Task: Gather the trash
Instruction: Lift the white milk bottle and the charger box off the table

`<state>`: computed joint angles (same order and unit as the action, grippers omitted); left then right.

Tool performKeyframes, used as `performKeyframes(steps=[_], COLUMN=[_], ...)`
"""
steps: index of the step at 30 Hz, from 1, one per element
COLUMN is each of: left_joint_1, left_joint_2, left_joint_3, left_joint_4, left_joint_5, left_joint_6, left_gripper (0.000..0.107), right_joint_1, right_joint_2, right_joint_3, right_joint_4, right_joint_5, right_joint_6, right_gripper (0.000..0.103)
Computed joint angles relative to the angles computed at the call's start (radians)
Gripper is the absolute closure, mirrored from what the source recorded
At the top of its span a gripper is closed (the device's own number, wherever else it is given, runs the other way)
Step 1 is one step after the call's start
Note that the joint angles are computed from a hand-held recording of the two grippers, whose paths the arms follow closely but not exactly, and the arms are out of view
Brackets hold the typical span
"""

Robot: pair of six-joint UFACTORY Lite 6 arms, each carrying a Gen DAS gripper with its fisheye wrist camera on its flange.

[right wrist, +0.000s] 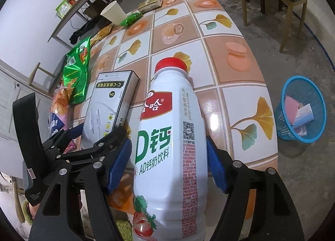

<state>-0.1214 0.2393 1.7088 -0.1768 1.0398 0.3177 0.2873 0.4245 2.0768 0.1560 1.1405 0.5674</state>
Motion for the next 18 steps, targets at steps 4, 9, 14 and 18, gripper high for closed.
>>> performKeyframes(steps=[4, 9, 14, 18], left_joint_1=[-0.003, -0.003, 0.002, 0.007], left_joint_2=[-0.004, -0.004, -0.008, -0.015], left_joint_3=[-0.004, -0.005, -0.007, -0.008], left_joint_4=[0.008, 0.006, 0.003, 0.001], left_joint_5=[-0.004, -0.005, -0.003, -0.003], left_joint_6=[-0.006, -0.008, -0.016, -0.02], left_gripper=[0.024, 0.025, 0.025, 0.026], right_joint_1=[0.005, 0.006, -0.004, -0.007], right_joint_2=[0.003, 0.003, -0.023, -0.042], right_joint_3=[0.005, 0.004, -0.038, -0.063], right_joint_4=[-0.016, -0.017, -0.001, 0.005], right_joint_5=[0.009, 0.018, -0.007, -0.022], right_joint_6=[0.005, 0.002, -0.004, -0.002], right_gripper=[0.035, 0.043, 0.044, 0.044])
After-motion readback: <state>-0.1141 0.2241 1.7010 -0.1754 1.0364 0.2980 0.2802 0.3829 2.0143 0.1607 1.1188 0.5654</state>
